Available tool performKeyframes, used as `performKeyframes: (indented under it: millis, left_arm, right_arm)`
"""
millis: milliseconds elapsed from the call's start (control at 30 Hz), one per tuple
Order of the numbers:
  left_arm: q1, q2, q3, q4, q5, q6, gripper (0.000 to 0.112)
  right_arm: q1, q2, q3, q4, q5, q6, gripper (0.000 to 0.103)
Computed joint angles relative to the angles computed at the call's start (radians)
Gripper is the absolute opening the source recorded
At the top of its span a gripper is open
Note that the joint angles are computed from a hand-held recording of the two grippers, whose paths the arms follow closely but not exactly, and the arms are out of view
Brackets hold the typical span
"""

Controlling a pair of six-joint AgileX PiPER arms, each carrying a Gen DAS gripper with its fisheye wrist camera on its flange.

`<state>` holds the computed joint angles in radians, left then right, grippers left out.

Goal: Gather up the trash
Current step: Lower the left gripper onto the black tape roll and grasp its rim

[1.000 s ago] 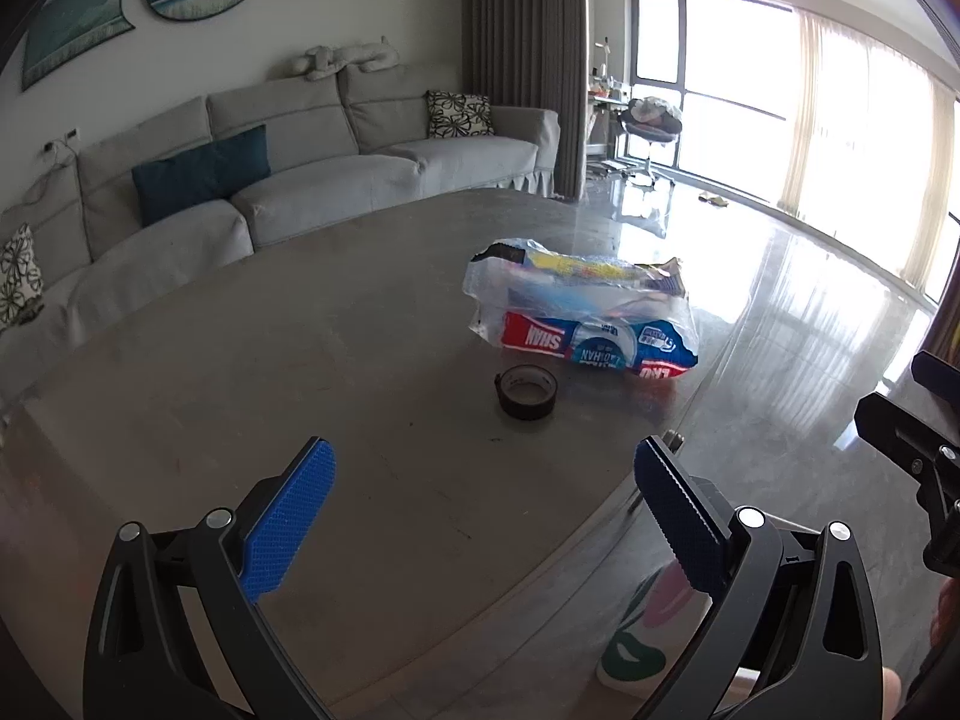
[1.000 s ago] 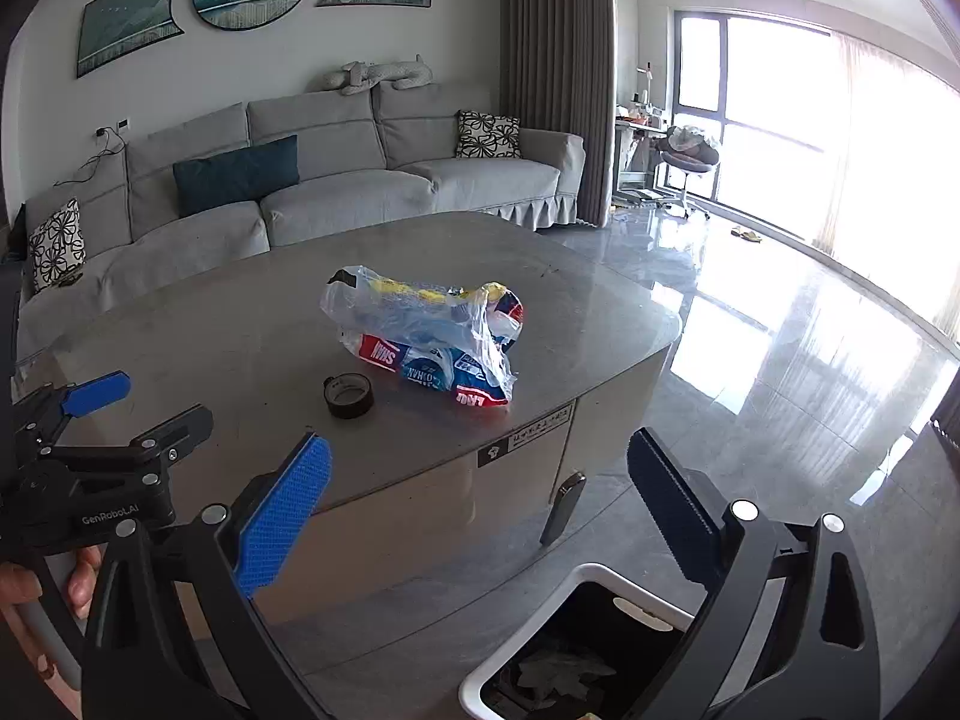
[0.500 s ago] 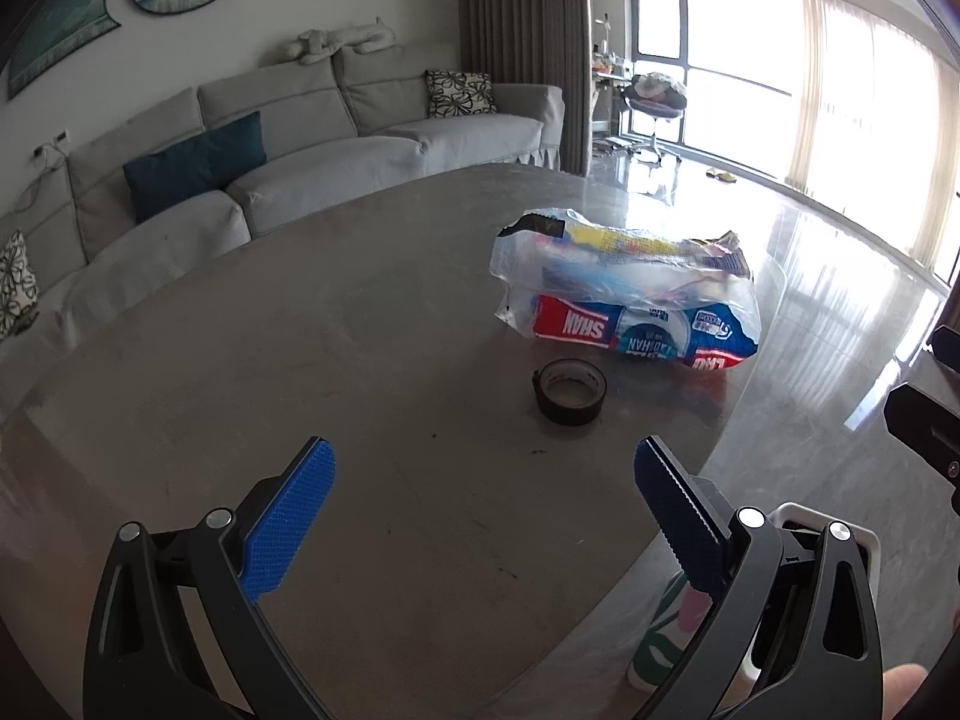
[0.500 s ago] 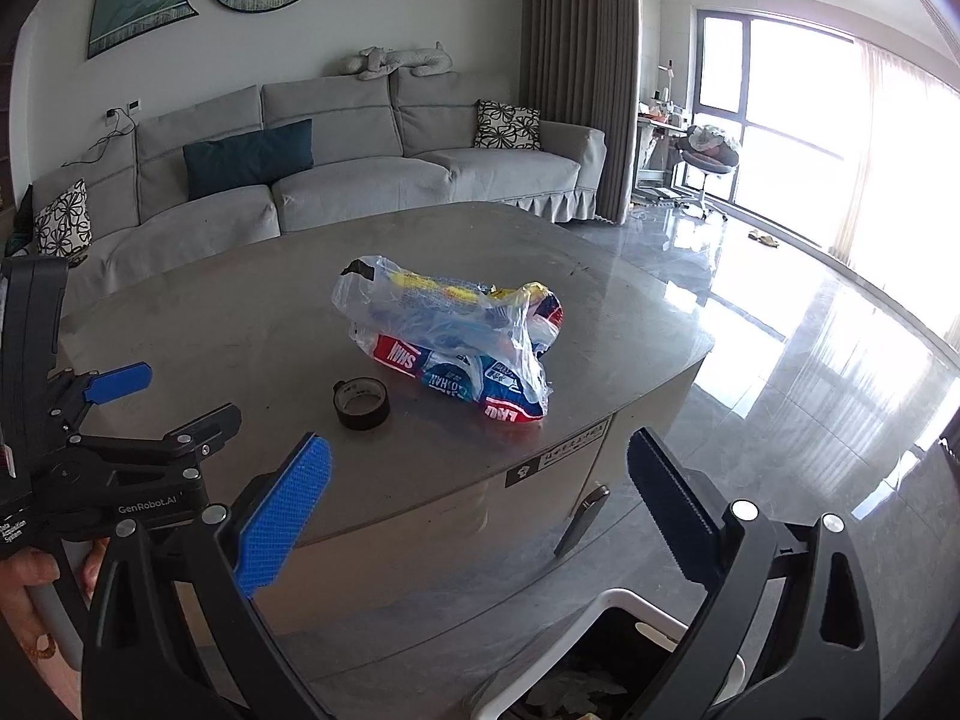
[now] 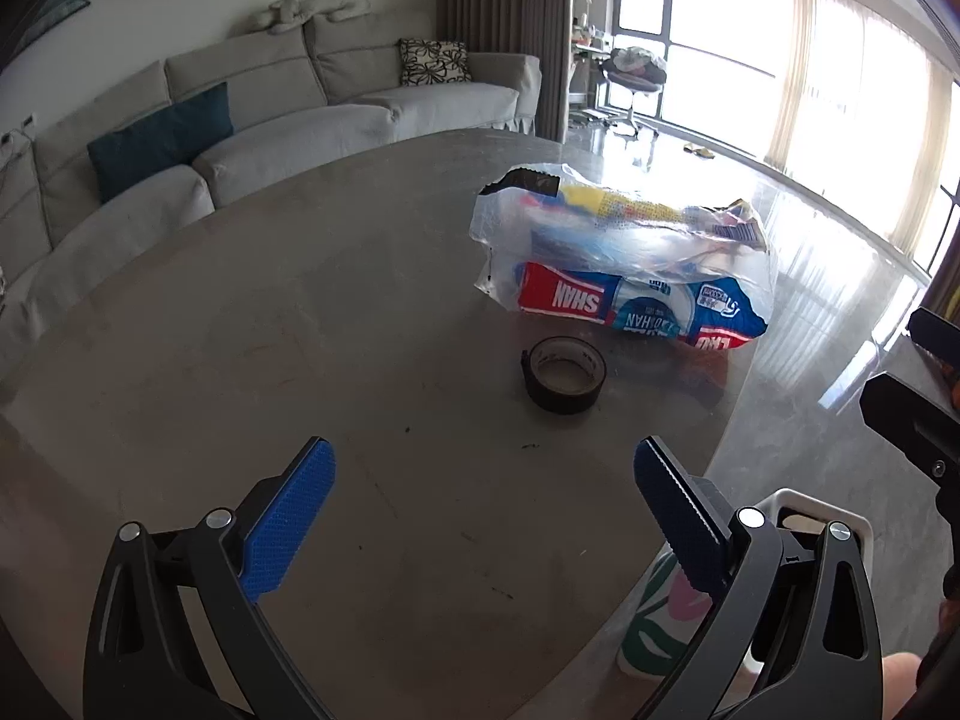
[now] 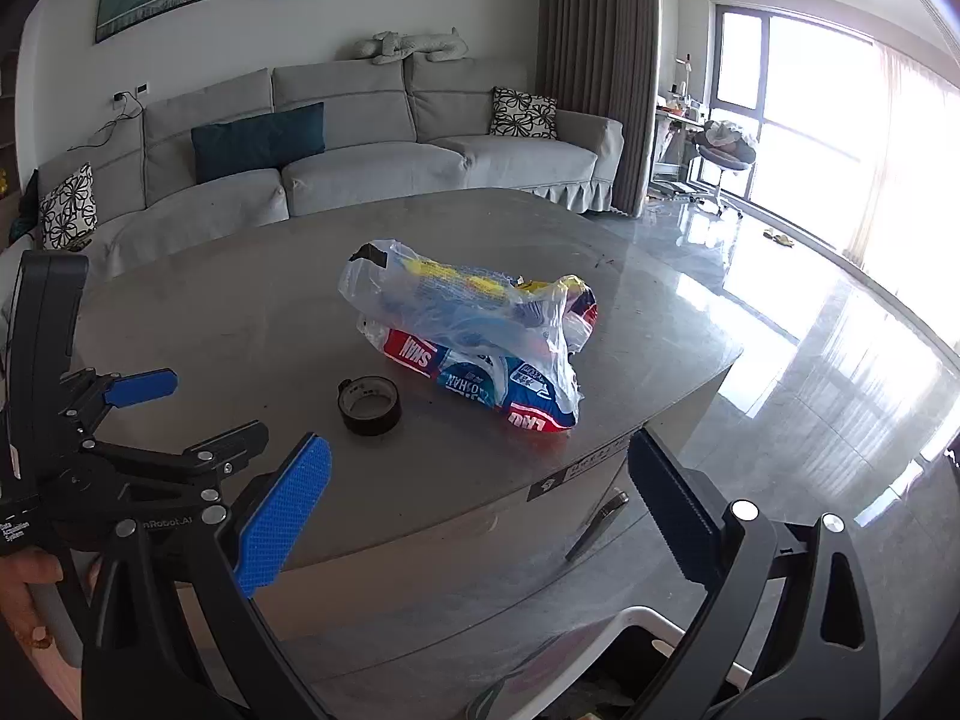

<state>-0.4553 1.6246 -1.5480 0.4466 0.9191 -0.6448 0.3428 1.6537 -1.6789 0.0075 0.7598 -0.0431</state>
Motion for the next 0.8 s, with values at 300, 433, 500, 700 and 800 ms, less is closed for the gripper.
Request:
performKeyframes:
  millis: [300, 433, 500, 700, 800]
  left_arm:
    - [0.019, 0.179, -0.161, -0.054, 0.007, 0.04, 0.099]
    - [0.019, 0.283, -0.281, -0.046, 0.038, 0.042, 0.099]
    - [0.03, 0.33, -0.345, -0.062, 0.062, 0.039, 0.099]
    - [0.039, 0.466, -0.515, -0.09, 0.139, 0.057, 0.099]
    - [0.031, 0.509, -0.559, -0.073, 0.159, 0.042, 0.099]
  right_arm:
    - [-0.013, 0.017, -0.025, -0.008, 0.007, -0.009, 0.098]
    - [-0.023, 0.032, -0.046, -0.008, 0.013, -0.014, 0.098]
    - [-0.028, 0.041, -0.056, -0.001, 0.017, -0.023, 0.098]
    - [-0.038, 0.062, -0.063, 0.01, 0.009, -0.033, 0.098]
    - [-0.034, 0.066, -0.059, -0.003, 0.004, -0.033, 0.098]
